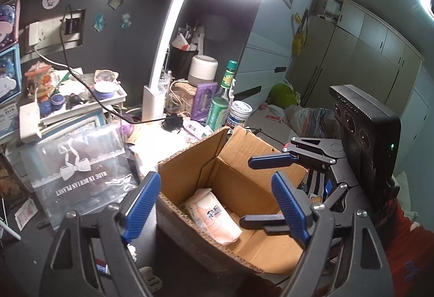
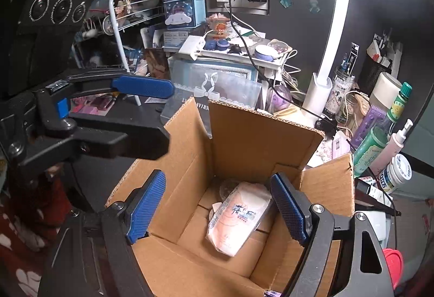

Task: Organize objects
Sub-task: 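Lower the tissue pack into the cardboard box and open the left tool, then grasp the white ghost-shaped figurine with the right tool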

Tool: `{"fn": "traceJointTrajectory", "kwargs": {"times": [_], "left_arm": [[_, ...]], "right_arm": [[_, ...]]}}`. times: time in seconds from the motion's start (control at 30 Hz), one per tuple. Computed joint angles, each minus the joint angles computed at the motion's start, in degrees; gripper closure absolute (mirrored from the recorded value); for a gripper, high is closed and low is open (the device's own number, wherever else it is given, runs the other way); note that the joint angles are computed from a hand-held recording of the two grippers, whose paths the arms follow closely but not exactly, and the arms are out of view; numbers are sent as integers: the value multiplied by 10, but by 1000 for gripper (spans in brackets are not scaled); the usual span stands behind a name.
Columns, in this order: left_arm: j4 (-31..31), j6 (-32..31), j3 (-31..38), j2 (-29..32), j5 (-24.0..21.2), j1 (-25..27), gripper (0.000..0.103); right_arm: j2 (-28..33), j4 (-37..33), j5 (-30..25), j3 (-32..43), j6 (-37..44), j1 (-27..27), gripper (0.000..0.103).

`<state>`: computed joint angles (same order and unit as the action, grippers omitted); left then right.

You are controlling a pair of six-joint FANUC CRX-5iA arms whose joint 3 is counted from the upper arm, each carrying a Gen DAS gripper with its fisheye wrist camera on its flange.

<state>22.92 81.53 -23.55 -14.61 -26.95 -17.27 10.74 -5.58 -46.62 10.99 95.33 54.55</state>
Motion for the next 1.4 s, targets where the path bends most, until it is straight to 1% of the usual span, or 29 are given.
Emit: {"fn": "traceJointTrajectory", "kwargs": {"times": [0.13,0.2,0.23,0.27,0.3,0.37,0.4,0.5,0.6,0.67,0.77,0.8,0.83,0.87,0.93,1.0,1.03,1.07,1.1,1.13,1.17,1.2,1.27,1.37,1.4], "left_arm": [[-33,22,-21,-41,2,12,21],[-34,22,-46,-77,11,24,21],[-45,33,-55,-94,11,30,19],[-66,53,-60,-110,7,35,18],[-112,93,-61,-131,-3,41,16],[-194,165,-56,-159,-29,44,16],[-243,211,-55,-176,-47,43,16],[-315,282,-70,-214,-78,44,16],[-363,325,-91,-239,-100,42,16],[-360,320,-116,-256,-101,51,16],[-289,252,-179,-291,-73,96,16],[-253,221,-206,-305,-62,115,16],[-234,205,-222,-312,-56,125,16],[-215,192,-239,-317,-49,134,16],[-208,191,-256,-321,-45,138,16],[-209,196,-269,-321,-40,135,16],[-204,194,-277,-322,-34,136,16],[-195,191,-285,-324,-29,138,16],[-171,172,-298,-328,-21,144,16],[-151,157,-310,-332,-13,149,16],[-145,156,-316,-333,-9,150,16],[-142,156,-319,-333,-8,150,16],[-138,156,-325,-335,-3,151,16],[-100,124,-342,-343,7,161,16],[-89,113,-346,-344,8,164,16]], "right_arm": [[-8,-5,7,-2,1,8,25],[-19,-6,33,-16,-5,21,25],[-24,-6,44,-23,-2,29,25],[-27,-9,53,-26,6,36,25],[-31,-14,64,-31,15,47,25],[-35,-33,81,-35,36,67,25],[-33,-53,88,-32,53,77,25],[-16,-105,87,-17,94,99,25],[0,-100,108,-26,84,128,25],[12,-93,117,-32,68,140,25],[31,-74,136,-49,24,150,25],[36,-43,157,-66,-15,157,25],[39,-5,176,-84,-58,164,25],[42,50,197,-106,-115,172,25],[50,182,237,-155,-253,182,25],[58,276,256,-189,-357,178,25],[62,299,257,-194,-386,175,25],[63,319,261,-202,-409,171,25],[66,338,264,-208,-434,164,25],[67,347,266,-213,-445,160,25],[72,356,268,-212,-458,157,26],[72,371,273,-219,-477,153,32],[77,381,271,-219,-484,148,41],[88,421,259,-216,-512,148,41],[93,420,255,-212,-508,148,41]]}}
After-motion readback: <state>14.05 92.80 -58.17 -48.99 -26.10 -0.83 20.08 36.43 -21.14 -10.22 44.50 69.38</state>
